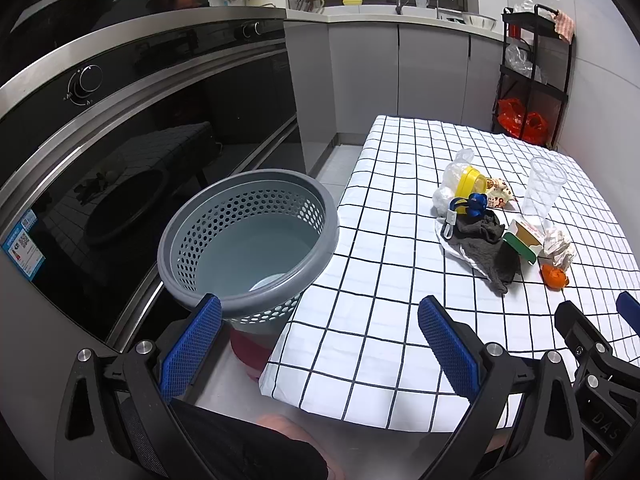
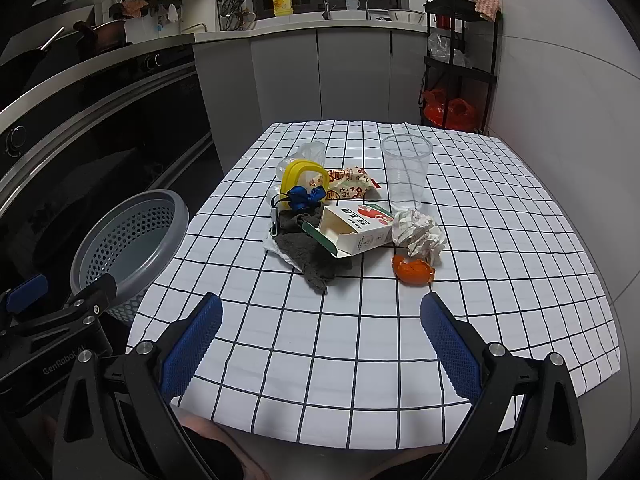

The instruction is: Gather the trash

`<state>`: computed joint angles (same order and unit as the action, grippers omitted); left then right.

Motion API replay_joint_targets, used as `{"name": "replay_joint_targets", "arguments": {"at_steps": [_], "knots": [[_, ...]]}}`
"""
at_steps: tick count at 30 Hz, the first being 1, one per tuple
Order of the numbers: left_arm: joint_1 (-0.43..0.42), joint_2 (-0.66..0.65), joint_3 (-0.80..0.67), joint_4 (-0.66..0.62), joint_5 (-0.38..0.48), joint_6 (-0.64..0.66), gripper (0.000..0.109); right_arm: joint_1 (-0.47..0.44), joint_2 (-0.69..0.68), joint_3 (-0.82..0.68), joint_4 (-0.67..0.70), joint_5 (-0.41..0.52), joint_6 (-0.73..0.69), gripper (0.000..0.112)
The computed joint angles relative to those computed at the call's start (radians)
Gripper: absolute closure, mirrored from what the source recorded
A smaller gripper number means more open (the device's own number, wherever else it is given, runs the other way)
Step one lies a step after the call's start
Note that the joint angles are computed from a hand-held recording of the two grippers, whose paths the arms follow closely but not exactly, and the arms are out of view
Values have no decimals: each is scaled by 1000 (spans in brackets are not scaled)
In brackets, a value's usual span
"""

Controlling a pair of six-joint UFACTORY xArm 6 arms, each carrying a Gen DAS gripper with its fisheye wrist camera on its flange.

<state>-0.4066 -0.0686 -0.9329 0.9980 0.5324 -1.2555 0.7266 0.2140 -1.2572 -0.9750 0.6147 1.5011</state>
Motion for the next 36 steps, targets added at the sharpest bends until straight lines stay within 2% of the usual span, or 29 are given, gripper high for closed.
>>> {"name": "replay_joint_targets", "arguments": {"at_steps": [16,36], "knots": [[4,-15,12,4,-12,1,12,4,-8,2,-6,6,7,18],[-8,-88,59,71,-16,-66,12,28,-67,45,-68,31,63,18]]}}
